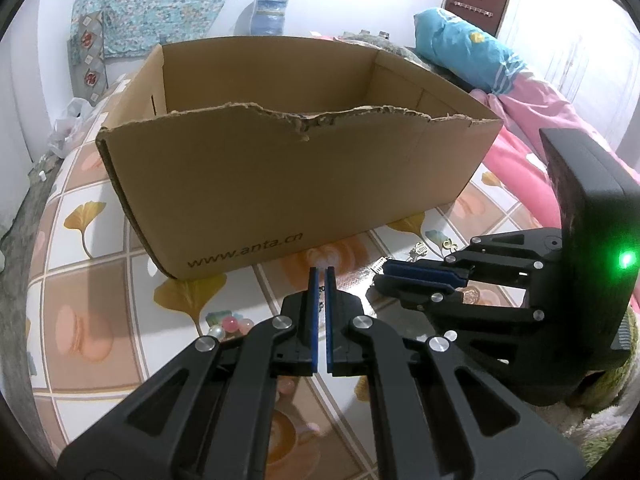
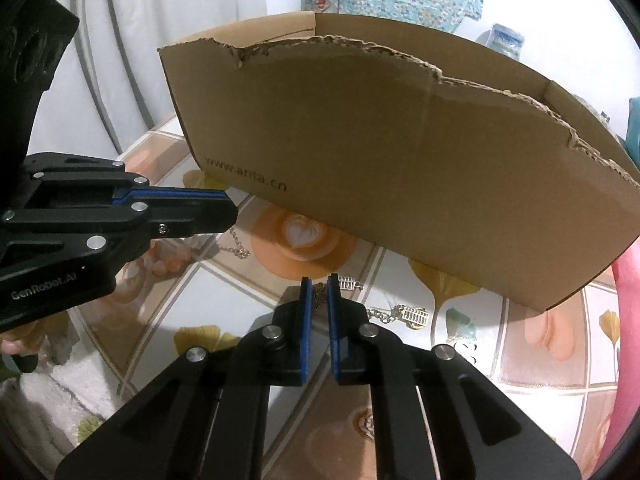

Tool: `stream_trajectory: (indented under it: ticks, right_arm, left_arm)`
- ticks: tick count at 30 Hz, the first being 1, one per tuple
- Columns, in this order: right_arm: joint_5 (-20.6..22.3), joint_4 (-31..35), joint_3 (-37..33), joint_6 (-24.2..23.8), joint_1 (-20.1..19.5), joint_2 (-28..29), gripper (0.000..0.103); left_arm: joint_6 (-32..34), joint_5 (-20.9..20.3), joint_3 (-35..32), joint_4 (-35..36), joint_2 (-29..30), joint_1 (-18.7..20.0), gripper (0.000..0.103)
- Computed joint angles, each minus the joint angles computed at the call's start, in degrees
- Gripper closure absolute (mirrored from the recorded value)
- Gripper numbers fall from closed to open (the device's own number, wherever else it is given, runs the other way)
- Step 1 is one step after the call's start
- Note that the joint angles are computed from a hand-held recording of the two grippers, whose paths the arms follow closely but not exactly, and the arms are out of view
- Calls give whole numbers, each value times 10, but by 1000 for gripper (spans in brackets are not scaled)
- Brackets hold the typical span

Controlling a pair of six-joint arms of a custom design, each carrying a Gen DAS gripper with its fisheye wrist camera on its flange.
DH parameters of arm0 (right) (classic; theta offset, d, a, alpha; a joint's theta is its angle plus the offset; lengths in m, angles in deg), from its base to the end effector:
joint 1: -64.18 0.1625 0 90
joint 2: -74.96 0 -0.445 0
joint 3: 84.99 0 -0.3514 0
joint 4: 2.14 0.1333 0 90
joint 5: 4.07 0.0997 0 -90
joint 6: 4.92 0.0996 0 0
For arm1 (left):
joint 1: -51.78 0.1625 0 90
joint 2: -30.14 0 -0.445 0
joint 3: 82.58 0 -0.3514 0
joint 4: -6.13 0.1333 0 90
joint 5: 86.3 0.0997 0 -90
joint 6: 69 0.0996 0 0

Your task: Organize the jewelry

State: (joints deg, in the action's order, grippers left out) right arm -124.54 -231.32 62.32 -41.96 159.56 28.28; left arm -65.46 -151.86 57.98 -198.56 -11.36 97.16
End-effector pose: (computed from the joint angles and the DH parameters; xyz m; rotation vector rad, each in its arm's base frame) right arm 0.1173 -0.3625 0.1359 0.6517 -2.3079 0.6258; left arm -0.1556 -0.4061 0.0499 1.0597 2.5738 -0.5690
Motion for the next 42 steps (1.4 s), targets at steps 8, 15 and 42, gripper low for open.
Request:
stream_trajectory:
  ticks: [8, 15, 42]
  right_arm:
    - [23, -4, 20, 14, 3, -30, 95]
    - [79, 38, 36, 40, 9, -113, 95]
    - [38, 671, -336, 158, -45, -190, 95]
  left_arm:
    - [-5, -11, 17, -23, -21, -9, 101]
    - [-6, -29, 32, -27, -71, -37, 101]
    - [-67, -81, -413, 491, 44, 49, 101]
